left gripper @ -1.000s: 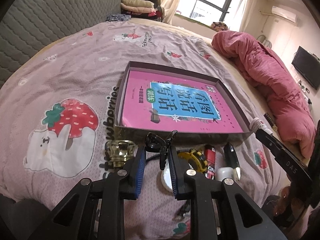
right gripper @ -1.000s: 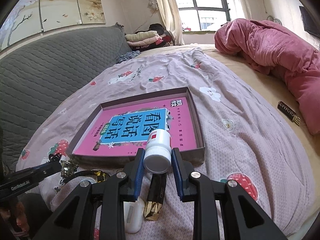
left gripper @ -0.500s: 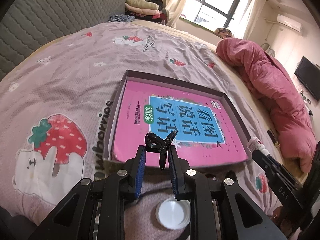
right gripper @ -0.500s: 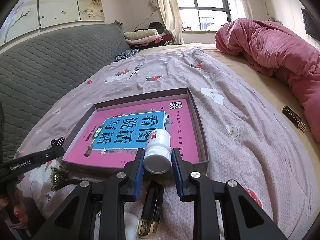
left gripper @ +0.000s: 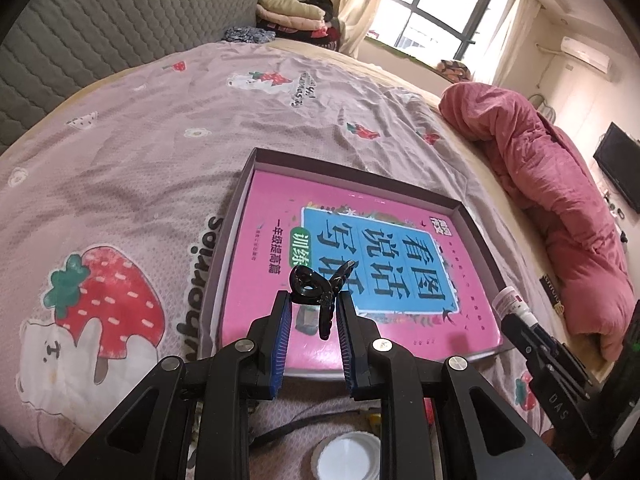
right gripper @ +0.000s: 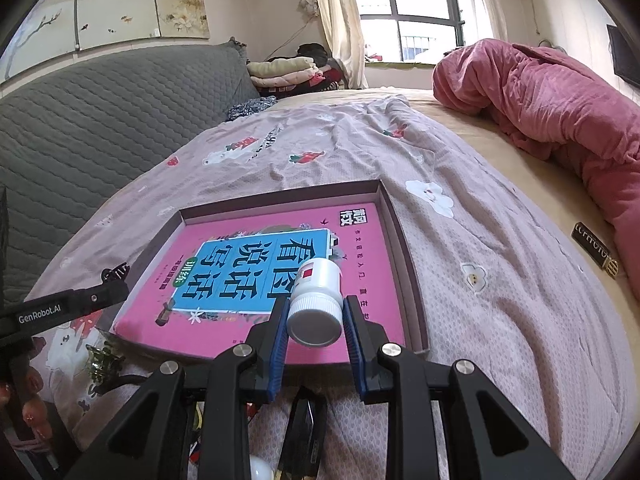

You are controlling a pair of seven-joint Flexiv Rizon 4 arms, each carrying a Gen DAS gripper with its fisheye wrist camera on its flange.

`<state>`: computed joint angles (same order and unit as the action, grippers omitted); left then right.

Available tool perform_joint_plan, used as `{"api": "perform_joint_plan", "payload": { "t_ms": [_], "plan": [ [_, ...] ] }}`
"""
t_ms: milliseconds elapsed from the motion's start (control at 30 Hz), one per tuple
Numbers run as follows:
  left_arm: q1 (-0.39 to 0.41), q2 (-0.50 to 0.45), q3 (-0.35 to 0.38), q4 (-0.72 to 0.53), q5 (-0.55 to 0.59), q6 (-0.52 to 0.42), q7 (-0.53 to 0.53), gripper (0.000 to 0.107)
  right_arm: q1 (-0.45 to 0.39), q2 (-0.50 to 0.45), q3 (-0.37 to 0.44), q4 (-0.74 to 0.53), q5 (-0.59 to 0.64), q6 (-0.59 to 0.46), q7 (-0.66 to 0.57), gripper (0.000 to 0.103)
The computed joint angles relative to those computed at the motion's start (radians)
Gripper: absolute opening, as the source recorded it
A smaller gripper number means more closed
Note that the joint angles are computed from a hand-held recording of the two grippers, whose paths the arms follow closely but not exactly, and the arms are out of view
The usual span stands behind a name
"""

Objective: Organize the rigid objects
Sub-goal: 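Carry the hair clip and pill bottle over the pink workbook in the tray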

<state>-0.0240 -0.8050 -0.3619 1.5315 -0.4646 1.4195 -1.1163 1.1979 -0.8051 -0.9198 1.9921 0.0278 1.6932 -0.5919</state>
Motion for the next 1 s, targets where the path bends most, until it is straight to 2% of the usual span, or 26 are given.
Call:
{"api": "perform_joint_plan", "payload": {
  "t_ms": [533,1000],
  "plan": [
    [-0.045,-0.029,0.050,-0.064,0.042,-0.005,-0.016,0.023,-0.053,-0.022,0.014,-0.052,-0.045,-0.036,0.040,0.027],
    [-0.094,-0.080,0.129,-0.155,0.071,-0.081,-0.083,0.023,-0.090,-0.022,0.033,-0.066,-0.093,-0.057,0.069,0.027]
  ]
}}
